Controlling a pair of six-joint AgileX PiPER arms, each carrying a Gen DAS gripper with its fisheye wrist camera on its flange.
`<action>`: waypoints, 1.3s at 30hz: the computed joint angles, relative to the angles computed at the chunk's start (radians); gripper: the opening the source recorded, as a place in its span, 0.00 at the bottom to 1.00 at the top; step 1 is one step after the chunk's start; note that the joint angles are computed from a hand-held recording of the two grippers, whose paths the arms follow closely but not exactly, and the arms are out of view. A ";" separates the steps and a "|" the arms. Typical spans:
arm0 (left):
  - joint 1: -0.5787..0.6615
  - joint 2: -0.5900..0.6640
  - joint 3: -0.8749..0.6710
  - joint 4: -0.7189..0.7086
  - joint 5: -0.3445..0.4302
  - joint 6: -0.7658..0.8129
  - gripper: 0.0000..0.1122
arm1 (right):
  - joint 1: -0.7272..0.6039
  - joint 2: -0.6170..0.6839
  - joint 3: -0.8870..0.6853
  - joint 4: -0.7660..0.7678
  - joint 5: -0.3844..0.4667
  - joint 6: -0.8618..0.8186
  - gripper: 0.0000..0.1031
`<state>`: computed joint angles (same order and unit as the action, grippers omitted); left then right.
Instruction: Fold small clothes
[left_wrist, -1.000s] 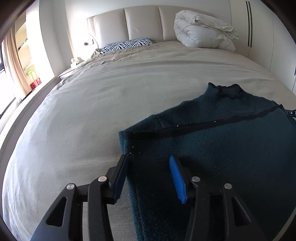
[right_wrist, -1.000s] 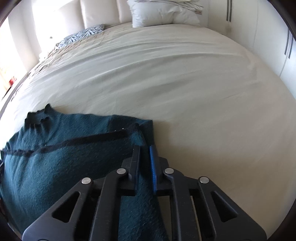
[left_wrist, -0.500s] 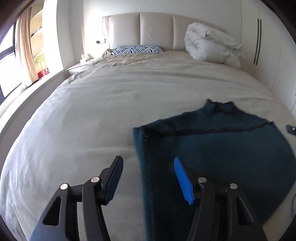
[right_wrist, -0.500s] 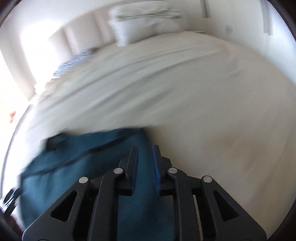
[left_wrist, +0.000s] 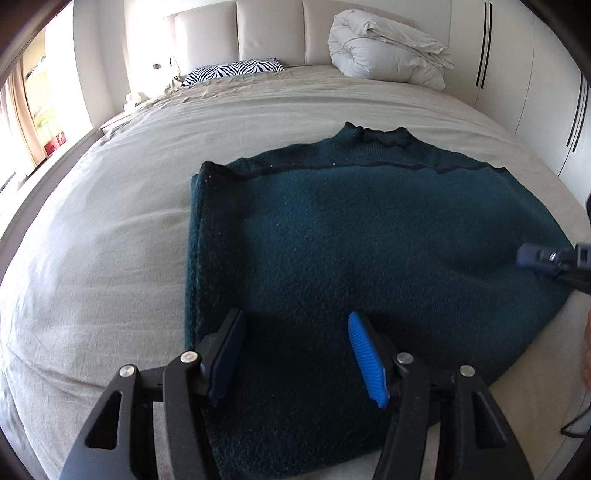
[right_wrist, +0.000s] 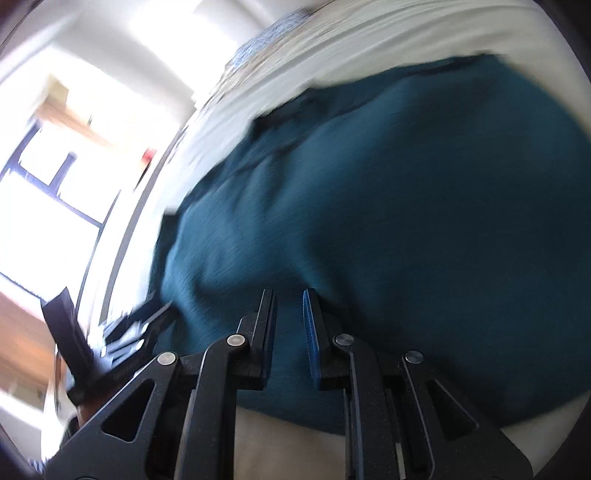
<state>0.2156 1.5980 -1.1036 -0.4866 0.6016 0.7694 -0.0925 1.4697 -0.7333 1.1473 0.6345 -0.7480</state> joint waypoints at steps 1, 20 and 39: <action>-0.004 -0.003 0.004 0.007 -0.006 -0.006 0.55 | -0.075 -0.016 0.019 0.009 0.018 -0.020 0.14; -0.001 -0.009 0.035 -0.018 -0.036 0.026 0.56 | -0.076 -0.128 -0.035 -0.169 0.021 0.253 0.18; 0.319 0.059 -0.109 -0.331 0.343 0.105 0.66 | -0.092 -0.119 0.047 0.084 0.055 0.046 0.65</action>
